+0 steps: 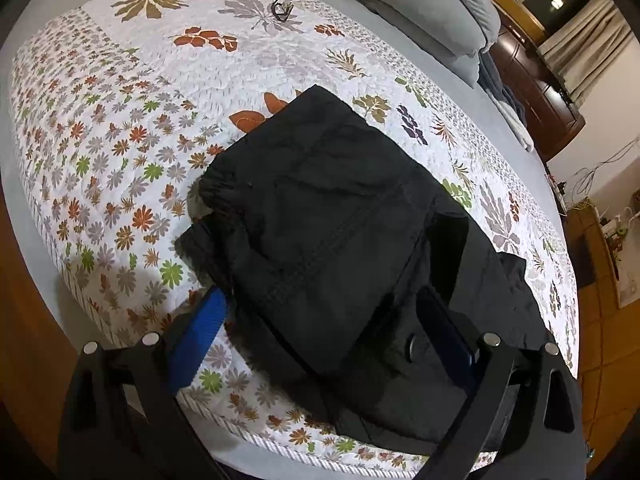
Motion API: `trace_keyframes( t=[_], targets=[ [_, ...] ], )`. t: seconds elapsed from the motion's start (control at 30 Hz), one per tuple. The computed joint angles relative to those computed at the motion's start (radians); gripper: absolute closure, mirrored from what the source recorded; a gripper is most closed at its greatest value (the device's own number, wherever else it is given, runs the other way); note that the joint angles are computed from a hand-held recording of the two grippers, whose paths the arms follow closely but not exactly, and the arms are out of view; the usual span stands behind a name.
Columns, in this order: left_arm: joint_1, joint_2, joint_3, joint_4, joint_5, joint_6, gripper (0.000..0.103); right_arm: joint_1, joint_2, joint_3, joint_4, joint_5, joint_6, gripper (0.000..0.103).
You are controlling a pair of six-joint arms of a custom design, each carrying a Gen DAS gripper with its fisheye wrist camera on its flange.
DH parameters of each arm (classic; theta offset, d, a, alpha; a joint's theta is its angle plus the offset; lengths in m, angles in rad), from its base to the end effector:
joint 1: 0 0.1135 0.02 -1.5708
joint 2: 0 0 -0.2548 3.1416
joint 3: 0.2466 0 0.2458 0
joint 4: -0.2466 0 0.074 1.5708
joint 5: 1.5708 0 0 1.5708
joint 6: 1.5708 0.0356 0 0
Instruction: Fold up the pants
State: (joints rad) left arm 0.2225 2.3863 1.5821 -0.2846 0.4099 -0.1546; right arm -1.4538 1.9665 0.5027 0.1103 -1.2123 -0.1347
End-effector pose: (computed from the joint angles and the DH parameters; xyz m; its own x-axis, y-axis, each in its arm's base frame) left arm 0.4552 0.0884 0.0636 -0.8505 -0.3372 -0.4036 -0.1550 0.8941 -0.4203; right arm 0.0590 -0.2166 0.0336 -0.1566 0.9286 -0.3364 0.3067 0.3695 0.8772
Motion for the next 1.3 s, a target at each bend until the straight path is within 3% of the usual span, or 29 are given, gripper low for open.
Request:
trace_keyframes(
  t=[0.37, 0.7, 1.0, 1.1, 1.3],
  targets=[
    [0.023, -0.069, -0.073, 0.053, 0.077, 0.014, 0.008, 0.147, -0.542, -0.098, -0.146, 0.123, 0.151, 0.084],
    [0.046, -0.038, -0.049, 0.038, 0.124, 0.028, 0.008, 0.467, -1.028, -0.061, -0.320, 0.323, 0.372, 0.085],
    [0.039, 0.010, 0.017, -0.021, 0.143, 0.067, 0.008, 0.984, -1.144, 0.051, -0.344, 0.710, 0.551, 0.085],
    [0.047, 0.024, 0.035, -0.034, 0.164, 0.079, 0.007, 1.179, -1.108, 0.100, -0.333, 0.858, 0.581, 0.085],
    [0.059, 0.038, 0.044, -0.039, 0.190, 0.088, 0.007, 1.416, -0.978, 0.180, -0.291, 1.014, 0.618, 0.086]
  ],
)
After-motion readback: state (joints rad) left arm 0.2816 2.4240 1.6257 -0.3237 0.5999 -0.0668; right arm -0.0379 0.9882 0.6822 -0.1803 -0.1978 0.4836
